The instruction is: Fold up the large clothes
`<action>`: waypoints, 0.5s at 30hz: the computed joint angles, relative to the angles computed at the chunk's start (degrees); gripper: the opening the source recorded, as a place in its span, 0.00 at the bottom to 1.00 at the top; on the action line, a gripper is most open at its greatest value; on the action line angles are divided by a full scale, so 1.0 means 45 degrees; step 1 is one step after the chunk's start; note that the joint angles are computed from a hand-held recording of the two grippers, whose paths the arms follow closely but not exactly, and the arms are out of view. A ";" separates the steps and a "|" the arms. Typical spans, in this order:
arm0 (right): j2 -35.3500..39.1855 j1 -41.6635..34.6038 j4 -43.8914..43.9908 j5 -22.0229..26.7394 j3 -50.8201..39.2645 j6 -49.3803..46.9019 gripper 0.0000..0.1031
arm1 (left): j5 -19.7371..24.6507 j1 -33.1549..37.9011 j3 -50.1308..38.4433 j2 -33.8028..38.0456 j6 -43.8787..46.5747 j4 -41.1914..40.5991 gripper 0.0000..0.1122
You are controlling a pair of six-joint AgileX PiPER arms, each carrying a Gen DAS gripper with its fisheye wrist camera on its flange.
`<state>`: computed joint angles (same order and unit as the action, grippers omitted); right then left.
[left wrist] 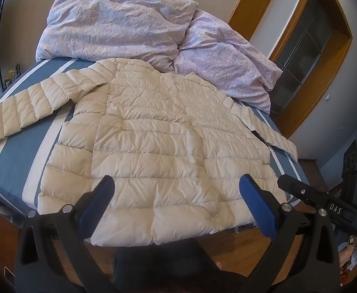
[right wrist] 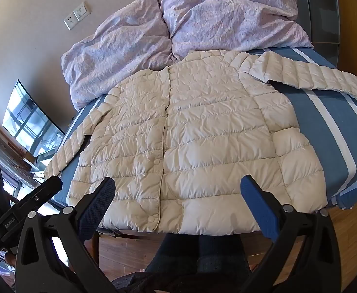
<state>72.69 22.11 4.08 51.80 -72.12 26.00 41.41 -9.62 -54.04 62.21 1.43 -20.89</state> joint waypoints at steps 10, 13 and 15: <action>-0.0007 0.0010 -0.0009 -0.0016 0.0006 0.0010 0.99 | -0.0054 0.0024 0.0036 -0.0020 0.0082 -0.0092 0.90; -0.0006 0.0023 -0.0026 -0.0003 -0.0004 0.0028 0.99 | -0.0043 0.0009 0.0038 -0.0029 0.0090 -0.0088 0.90; -0.0003 0.0012 0.0001 -0.0004 -0.0004 0.0005 0.99 | -0.0037 -0.0003 0.0035 -0.0036 0.0082 -0.0083 0.90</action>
